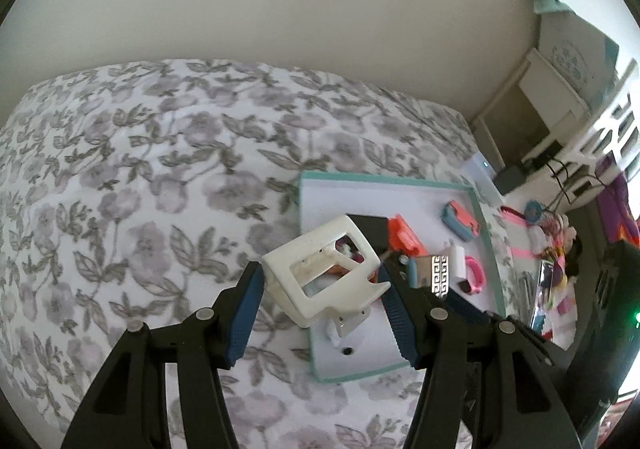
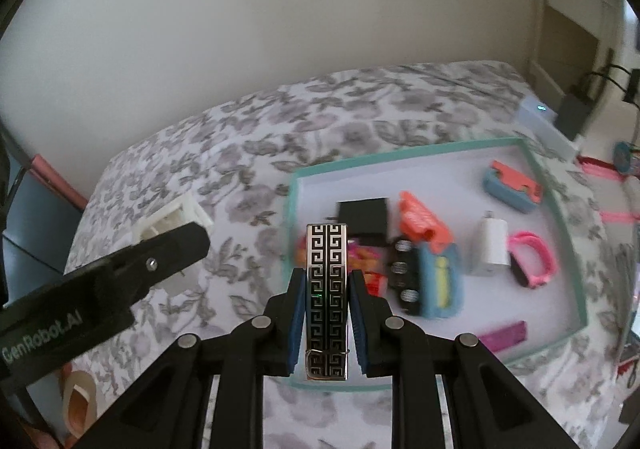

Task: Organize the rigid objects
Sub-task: 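Carry the white clip and gold bar over the tray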

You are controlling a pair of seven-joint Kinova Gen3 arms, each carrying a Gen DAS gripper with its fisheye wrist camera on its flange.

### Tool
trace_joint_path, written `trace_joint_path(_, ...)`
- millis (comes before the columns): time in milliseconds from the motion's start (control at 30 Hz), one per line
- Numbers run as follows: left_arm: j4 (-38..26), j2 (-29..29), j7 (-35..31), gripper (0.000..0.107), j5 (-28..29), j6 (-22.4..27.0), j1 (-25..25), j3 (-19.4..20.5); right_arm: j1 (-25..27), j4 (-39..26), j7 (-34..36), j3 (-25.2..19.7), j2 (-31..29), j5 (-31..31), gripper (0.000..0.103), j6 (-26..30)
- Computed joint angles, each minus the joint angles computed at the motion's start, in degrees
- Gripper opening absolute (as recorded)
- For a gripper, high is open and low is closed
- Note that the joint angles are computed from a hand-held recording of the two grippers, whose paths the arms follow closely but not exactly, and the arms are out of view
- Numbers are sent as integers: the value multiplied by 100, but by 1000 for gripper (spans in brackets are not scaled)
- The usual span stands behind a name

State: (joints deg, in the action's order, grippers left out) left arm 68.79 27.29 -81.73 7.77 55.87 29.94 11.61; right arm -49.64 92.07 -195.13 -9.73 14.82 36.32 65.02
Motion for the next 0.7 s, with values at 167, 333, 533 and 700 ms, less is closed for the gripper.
trace_joint_path(167,-23,150,11,61,-56,19,223,56,67,418,-378,-33,-257,-98,23,156)
trace_joint_path(333,-157,360,31,61,-88,110,427,79,226,751,-641,-145,-451,-236,23,309)
trace_joint_path(533,-315,557,38,61,-187,184,667,68,455,1017,-766,-259,-599,-441,23,392)
trace_joint_path(700,-434,705,40,61,-298,259,838,33,627,1154,-612,-283,-598,-589,23,225)
